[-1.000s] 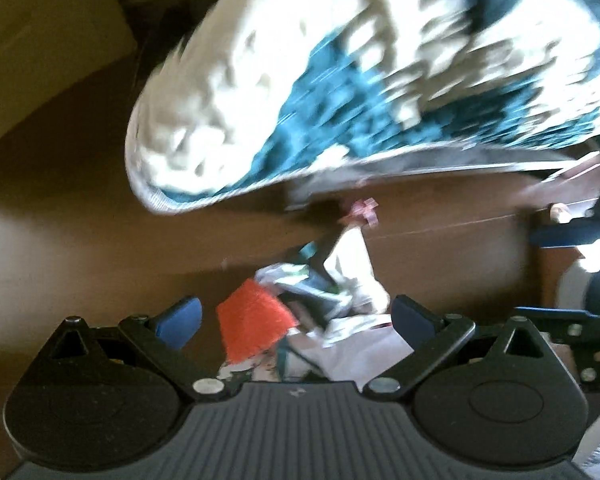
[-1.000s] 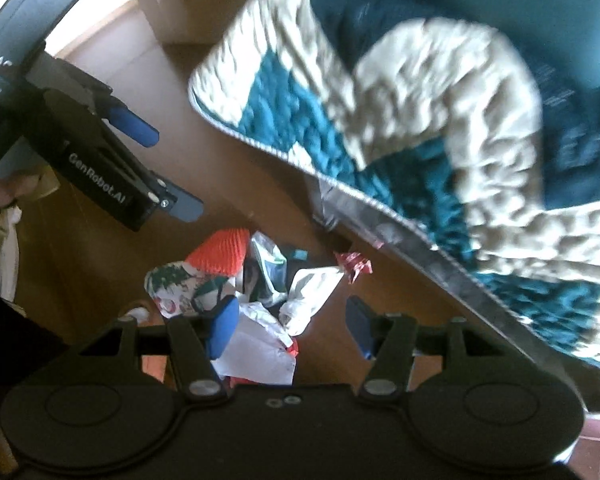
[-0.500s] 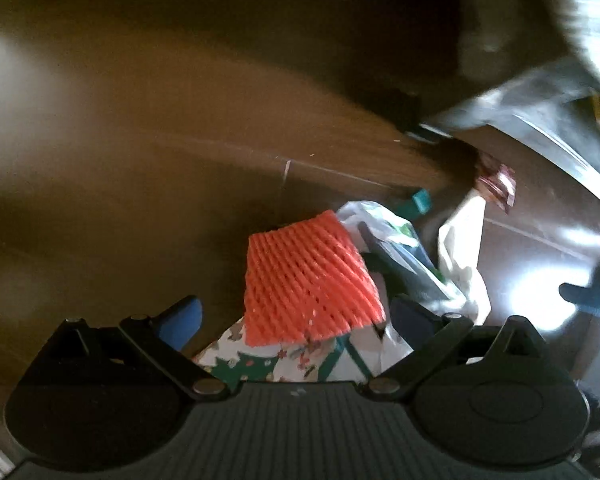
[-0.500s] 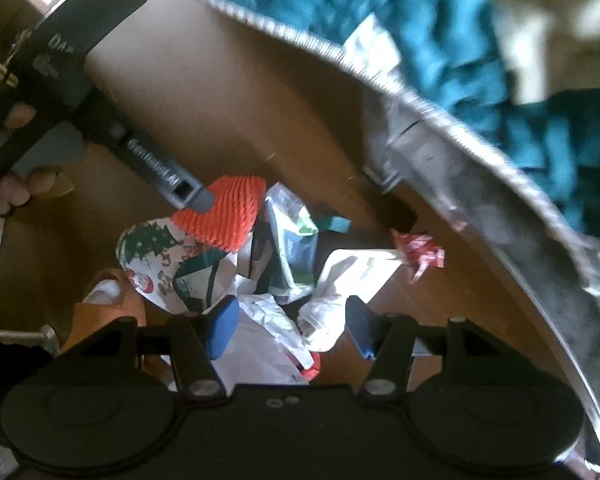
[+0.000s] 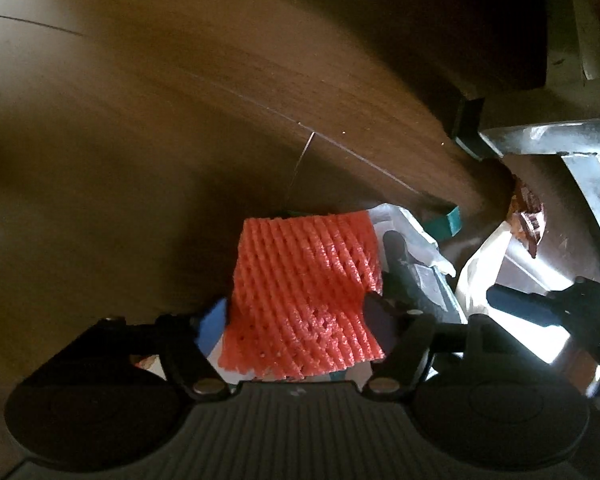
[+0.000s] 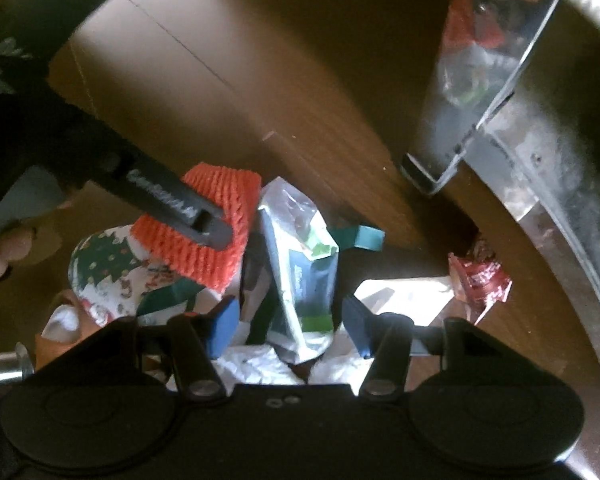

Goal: Collect trash
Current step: 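Grasp the orange foam net with the left tool while the right grasps a clear plastic bag, then carry net and plastic bag to the teal wastebasket and open both tools inside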

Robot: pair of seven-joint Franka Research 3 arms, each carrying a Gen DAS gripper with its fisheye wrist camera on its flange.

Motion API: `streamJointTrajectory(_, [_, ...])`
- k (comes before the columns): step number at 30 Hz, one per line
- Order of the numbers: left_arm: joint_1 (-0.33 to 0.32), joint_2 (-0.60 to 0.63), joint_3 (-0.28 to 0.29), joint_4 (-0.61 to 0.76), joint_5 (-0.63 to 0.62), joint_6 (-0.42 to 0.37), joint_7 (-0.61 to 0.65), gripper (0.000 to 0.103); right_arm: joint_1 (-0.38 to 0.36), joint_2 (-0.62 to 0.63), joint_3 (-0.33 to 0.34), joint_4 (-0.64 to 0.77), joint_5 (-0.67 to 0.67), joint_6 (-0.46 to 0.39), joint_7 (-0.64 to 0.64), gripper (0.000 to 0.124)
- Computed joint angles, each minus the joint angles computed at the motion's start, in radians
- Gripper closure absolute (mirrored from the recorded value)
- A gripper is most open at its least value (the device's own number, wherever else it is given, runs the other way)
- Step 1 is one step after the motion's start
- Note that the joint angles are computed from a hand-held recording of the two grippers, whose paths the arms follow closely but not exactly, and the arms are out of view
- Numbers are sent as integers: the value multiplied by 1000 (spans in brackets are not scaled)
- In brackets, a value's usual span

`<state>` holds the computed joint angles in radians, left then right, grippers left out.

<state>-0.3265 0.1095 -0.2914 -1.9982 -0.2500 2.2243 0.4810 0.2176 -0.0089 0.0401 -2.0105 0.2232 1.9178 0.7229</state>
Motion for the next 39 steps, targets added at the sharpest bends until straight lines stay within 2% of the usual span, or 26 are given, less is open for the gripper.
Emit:
streamJointTrajectory(3, [-1,-5,1,-4,4,11,-4,48,2,18,1,-1,-3,12,26,71])
streamJointTrajectory(4, [-1,-8,1,-7,6,17,-10,56,2,16,2,-5,-5,16,25,75])
streamJointTrajectory(5, [-1,-16,1,-17,0,33,-15,66,3,17,2,-6,-4,15,25,89])
streamJointTrajectory(6, [0,-27,1,-34,-16,58,-16,70,3,19,2,-5,-2,13,28,111])
streamJointTrajectory(7, [0,-37,2,-47,-29,75,-23,72,4,21,2,-3,-6,11,39,117])
streamJointTrajectory(11, [-1,-62,6,-60,-23,77,-37,83,2,9,0,-13,3,27,46,121])
streamJointTrajectory(21, [-3,-150,20,-41,63,11,-49,86,-21,-88,-18,-22,46,82,26,124])
streamJointTrajectory(30, [-8,-248,18,66,168,-136,-103,86,-46,-196,-40,44,95,-23,19,124])
streamJointTrajectory(39, [-24,-263,-20,286,373,-301,-170,86,-72,-326,-78,134,160,-125,13,124])
